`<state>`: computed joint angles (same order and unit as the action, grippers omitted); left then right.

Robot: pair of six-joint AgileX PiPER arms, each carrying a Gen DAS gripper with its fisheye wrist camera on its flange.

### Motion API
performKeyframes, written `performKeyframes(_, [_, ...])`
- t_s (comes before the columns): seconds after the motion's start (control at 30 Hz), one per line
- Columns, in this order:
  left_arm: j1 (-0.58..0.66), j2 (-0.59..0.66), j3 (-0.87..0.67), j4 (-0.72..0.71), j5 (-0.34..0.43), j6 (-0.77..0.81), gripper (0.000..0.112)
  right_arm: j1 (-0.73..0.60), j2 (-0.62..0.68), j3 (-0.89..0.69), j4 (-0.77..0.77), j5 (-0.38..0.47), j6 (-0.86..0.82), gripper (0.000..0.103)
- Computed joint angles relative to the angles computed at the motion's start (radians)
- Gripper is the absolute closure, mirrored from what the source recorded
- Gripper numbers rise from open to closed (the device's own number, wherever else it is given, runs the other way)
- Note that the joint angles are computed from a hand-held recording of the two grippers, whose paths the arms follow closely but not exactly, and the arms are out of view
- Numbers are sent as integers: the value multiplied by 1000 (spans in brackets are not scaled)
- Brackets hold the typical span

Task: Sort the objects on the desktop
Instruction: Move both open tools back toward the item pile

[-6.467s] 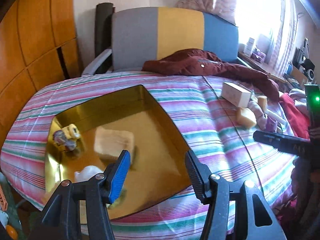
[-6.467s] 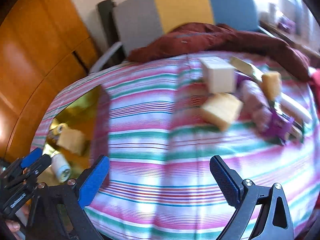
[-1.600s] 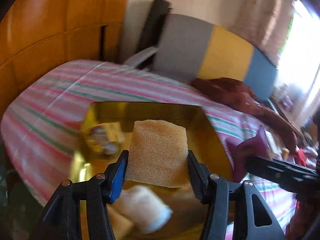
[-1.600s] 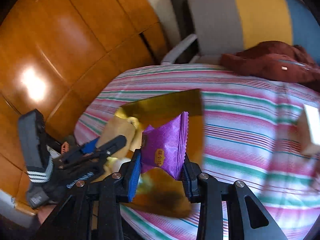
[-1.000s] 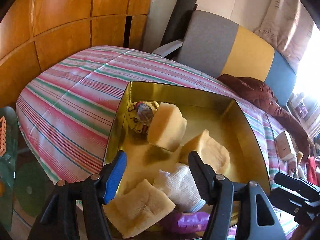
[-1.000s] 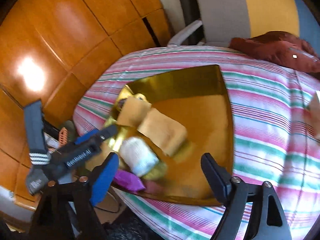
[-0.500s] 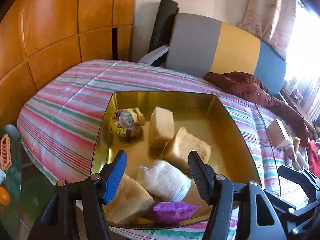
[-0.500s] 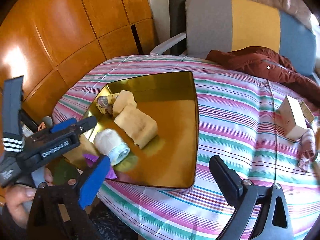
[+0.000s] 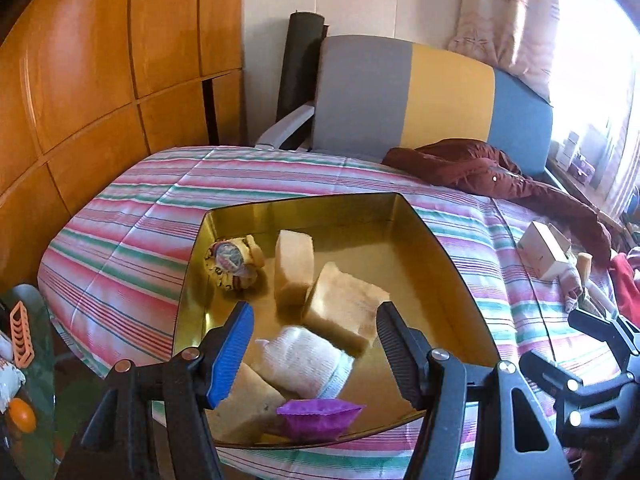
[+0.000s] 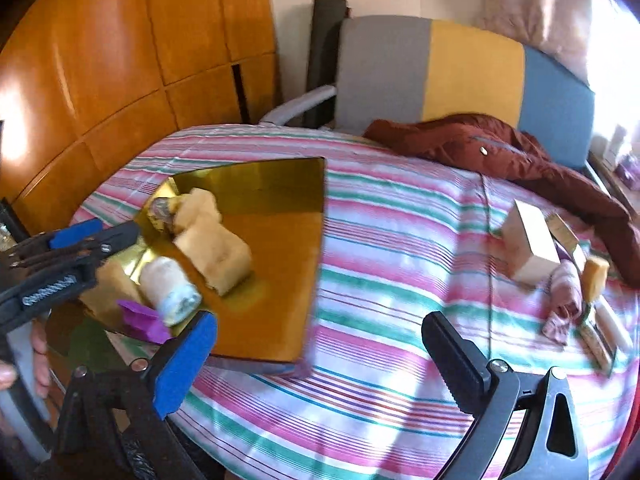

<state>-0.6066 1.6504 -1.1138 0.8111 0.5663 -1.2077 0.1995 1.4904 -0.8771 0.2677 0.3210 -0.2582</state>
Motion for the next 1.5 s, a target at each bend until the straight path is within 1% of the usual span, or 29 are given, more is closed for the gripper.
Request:
performKeyframes(0.1, [-13,7,-13,-6,6,14,48,-74,6,10,54,16,-55,0])
performKeyframes(0.2, [-22,13,-23,-21,-3,35,48,-145,14,13,93,35,-91,0])
performKeyframes(0.27, [-28,19,-33,-44,-13,62,48,-215,23,12,147,56,-140,0])
performKeyframes(0.3, [-32,21,-38,-63,-26,82,48,-257,29,7,204,81,-197,0])
performKeyframes(0.37, [-34,25,-43,-102,-53,125,48,-327,46,-10,268,126,-265,0])
performKeyframes(0.47, [-50,31,-49,-139,-93,173,48,-414,72,-33,258,158,-262,0])
performKeyframes(0.57, [-65,46,-72,-180,-100,219,48,-516,105,-71,296,214,-301,0])
performKeyframes(0.67, [-72,67,-102,-270,-113,309,48,-584,139,-117,292,256,-308,0])
performKeyframes(0.77, [-88,96,-145,-347,-108,393,48,-643,180,-174,282,288,-317,0])
performKeyframes(0.9, [-110,134,-211,-416,-98,473,47,-728,252,-261,380,375,-408,0])
performKeyframes(1.03, [-129,184,-291,-480,-70,552,47,-764,332,-363,414,417,-461,0])
performKeyframes(1.17, [-152,252,-392,-518,-11,611,47,-774,409,-456,456,448,-509,0])
performKeyframes(1.23, [-159,282,-439,-533,16,633,47,-779,463,-516,479,479,-535,1])
performKeyframes(1.3, [-161,313,-488,-576,38,680,47,-778,504,-559,475,491,-525,1])
performKeyframes(1.37, [-163,360,-567,-620,75,729,47,-786,542,-599,491,522,-535,1])
performKeyframes(1.43, [-161,414,-656,-672,117,777,47,-792,577,-630,483,525,-525,6])
performKeyframes(1.5, [-151,489,-786,-748,179,823,47,-796,608,-659,468,539,-507,18])
